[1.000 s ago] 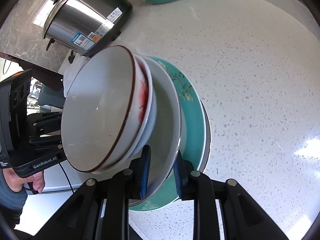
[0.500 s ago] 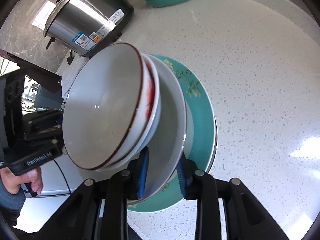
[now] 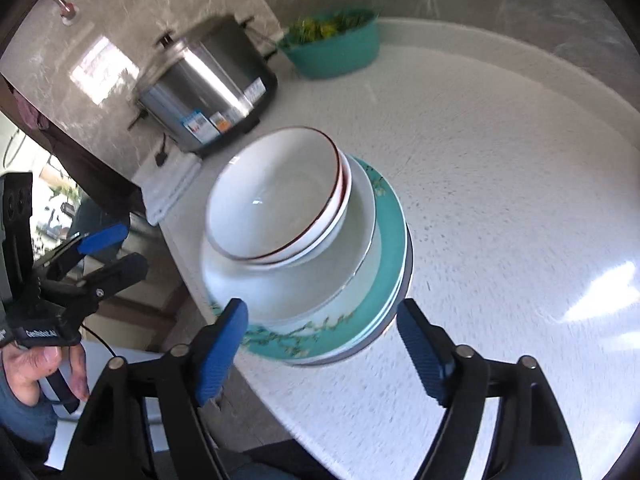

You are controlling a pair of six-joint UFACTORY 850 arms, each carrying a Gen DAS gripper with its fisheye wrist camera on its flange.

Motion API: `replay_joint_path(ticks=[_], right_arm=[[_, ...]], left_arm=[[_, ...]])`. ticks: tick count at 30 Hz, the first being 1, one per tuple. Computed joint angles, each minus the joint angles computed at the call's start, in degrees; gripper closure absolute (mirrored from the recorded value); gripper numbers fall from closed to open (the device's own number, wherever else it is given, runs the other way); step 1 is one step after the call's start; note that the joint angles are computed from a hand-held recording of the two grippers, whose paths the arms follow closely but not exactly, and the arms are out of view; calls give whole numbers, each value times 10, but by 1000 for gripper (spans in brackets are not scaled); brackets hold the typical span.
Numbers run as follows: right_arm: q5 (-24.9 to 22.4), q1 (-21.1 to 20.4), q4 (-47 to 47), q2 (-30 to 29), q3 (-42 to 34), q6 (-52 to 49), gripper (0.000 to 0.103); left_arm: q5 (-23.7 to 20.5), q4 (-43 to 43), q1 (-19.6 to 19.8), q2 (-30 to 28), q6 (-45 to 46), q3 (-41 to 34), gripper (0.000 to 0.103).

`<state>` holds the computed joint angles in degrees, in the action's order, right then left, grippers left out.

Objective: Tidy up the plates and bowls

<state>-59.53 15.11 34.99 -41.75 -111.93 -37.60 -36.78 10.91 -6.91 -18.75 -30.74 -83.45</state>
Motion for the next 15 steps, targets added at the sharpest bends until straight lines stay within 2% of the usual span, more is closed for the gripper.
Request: replay_joint_path(ticks=[3,4,6,7,9,10,12,13,15], right_arm=[[43,-7,27,60,75,-24,13],[55,-10,41,78,97,-31,11],[81,-14,49,117,140,-30,0],[91,-16,55,135,158,-33,0],[117,-16,63,172,193,-43,0],[132,-14,52,187,205,-36,0],[163,-11,37,219,233,-18,0],[172,-9,34,229,240,-10,0],[201,-2,8,248,256,26,0]], left_arm=[[-8,106,-27,35,-88,21,0],[-28,158,-40,41,-136,20,0],[-83,205,-56,41,-196,5,0],[-91,208,-60,44,-202,2,0],[-77,240,-70,61,-225,15,0],[-91,265,-77,62,-247,15,0],[-133,247,-83,53,-242,-2,0],[-132,222,-80,52,-224,-7,0],[-91,149,-66,62,-170,0,0]])
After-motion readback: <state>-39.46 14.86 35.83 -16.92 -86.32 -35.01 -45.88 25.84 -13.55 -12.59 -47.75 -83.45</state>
